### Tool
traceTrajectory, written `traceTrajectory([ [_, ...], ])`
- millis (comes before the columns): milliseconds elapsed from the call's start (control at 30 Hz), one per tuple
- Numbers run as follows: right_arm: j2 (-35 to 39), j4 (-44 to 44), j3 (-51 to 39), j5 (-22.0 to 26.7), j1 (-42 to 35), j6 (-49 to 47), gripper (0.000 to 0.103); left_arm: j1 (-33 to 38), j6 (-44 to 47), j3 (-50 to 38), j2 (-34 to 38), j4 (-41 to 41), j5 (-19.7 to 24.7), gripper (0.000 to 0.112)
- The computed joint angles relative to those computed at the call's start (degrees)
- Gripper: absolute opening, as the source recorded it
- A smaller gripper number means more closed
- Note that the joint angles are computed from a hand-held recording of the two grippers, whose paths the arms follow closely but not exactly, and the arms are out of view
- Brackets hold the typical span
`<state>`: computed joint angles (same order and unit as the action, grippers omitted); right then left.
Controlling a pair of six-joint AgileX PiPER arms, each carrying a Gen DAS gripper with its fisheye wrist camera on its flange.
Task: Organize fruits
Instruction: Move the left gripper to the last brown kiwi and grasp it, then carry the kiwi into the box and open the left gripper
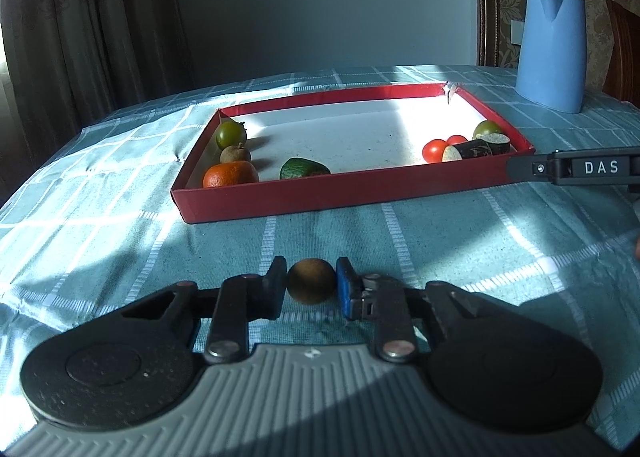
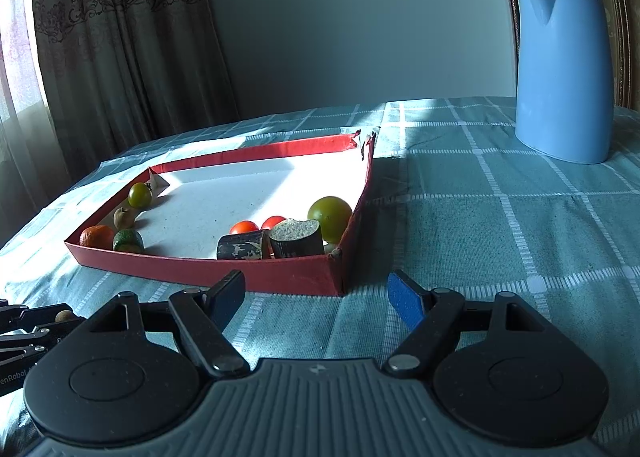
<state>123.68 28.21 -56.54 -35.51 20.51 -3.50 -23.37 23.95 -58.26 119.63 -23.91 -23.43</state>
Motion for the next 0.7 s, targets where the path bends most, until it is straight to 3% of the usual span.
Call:
traceTrajectory([
  [200, 0.1, 0.1, -0.1, 0.1, 0.1, -0.1, 0.078, 0.2, 2.4, -0.7, -2.7, -2.7, -2.0, 0.024],
  [400, 0.1, 0.0, -0.2, 0.6, 0.0, 0.2, 0.078, 1.6, 11.5, -9.8, -1.5, -14.2, -2.0, 0.024],
  [700, 0.1, -0.3, -0.8, 1.9, -0.3, -0.1, 0.078, 4.7, 33.5, -29.0, 8.8, -38.0, 7.2, 0.024],
])
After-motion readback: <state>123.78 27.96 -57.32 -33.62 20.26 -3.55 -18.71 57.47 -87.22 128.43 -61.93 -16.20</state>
